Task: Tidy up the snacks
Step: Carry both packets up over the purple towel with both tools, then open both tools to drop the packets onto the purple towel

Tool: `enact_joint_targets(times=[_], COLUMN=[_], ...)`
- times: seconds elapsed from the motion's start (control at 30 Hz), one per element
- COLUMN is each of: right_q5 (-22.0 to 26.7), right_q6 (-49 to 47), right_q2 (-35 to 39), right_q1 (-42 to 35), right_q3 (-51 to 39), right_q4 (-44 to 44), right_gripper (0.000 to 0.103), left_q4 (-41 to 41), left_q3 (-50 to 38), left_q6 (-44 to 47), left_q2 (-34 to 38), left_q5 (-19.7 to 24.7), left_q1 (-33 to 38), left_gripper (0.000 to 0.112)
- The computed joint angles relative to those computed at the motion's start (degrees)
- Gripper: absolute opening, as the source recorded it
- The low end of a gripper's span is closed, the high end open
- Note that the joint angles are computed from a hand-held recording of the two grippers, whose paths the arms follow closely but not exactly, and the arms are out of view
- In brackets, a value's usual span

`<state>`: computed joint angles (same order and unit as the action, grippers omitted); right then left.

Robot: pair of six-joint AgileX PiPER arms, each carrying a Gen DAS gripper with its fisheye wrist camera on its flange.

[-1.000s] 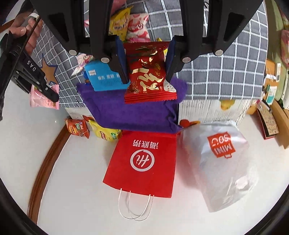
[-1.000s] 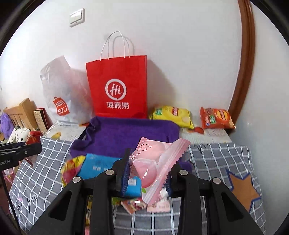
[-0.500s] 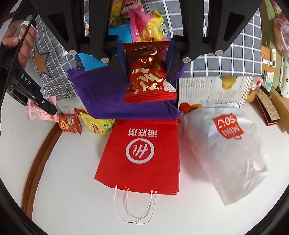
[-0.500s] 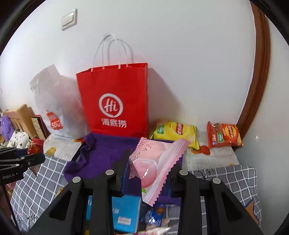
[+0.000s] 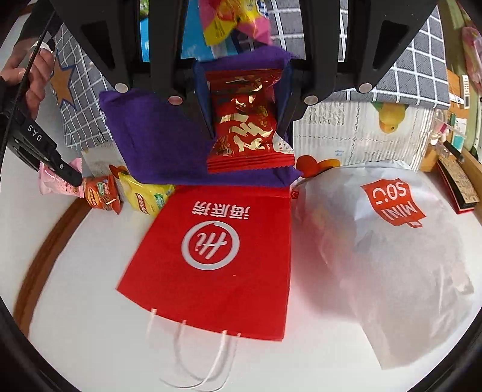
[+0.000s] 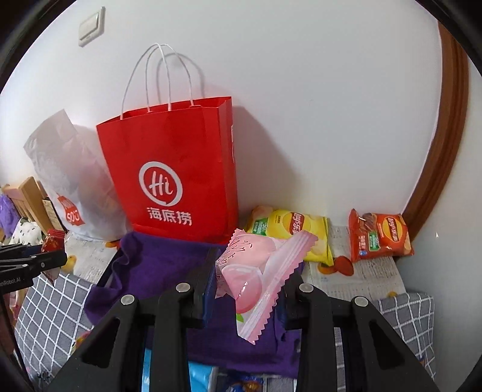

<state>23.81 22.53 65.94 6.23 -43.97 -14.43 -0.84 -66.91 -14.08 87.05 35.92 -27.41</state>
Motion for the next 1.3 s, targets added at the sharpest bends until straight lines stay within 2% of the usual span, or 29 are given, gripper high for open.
enact_joint_targets(times=[0.17,0.27,0.47,0.7,0.93,1.13,1.3], right_q5=[-3.0,-5.0,-7.2,-8.7,-6.9,-6.8,-5.0], right_q6=[-9.8,-10.3,-28.9,-37.9,-46.6,-47.7,-51.8], right_q2=[6.6,9.7,16.9,25.3,31.9,33.8,35.4], right_q1=[-2.5,-3.0,-6.3,-6.8,-7.4,-6.7,-7.6], right_q3=[-2.4,-3.3,-4.8,-6.6,-9.9,-10.4,-11.2], right_q4=[8.1,6.9,23.5,30.6,36.9,36.6,40.8], right_gripper=[0.032,0.032,0.032,0.032,0.032,0.033,0.033], left_q4=[-4.6,-6.0,-10.1,-13.6,-13.5,-15.5,-15.4], left_q3=[-3.4,-5.4,-9.2,-13.0,-15.9,-15.7,-15.9], left_q6=[4.6,6.0,9.6,12.9,13.0,14.6,14.5], left_q2=[5.3,8.7,15.5,22.6,27.3,28.4,28.7], left_q5=[-0.5,-0.9,-1.0,-0.9,0.5,0.7,0.4], left_q1=[2.7,3.4,4.4,4.9,5.2,6.1,6.0], left_gripper=[0.036,0.036,0.036,0.036,0.036,0.036,0.036])
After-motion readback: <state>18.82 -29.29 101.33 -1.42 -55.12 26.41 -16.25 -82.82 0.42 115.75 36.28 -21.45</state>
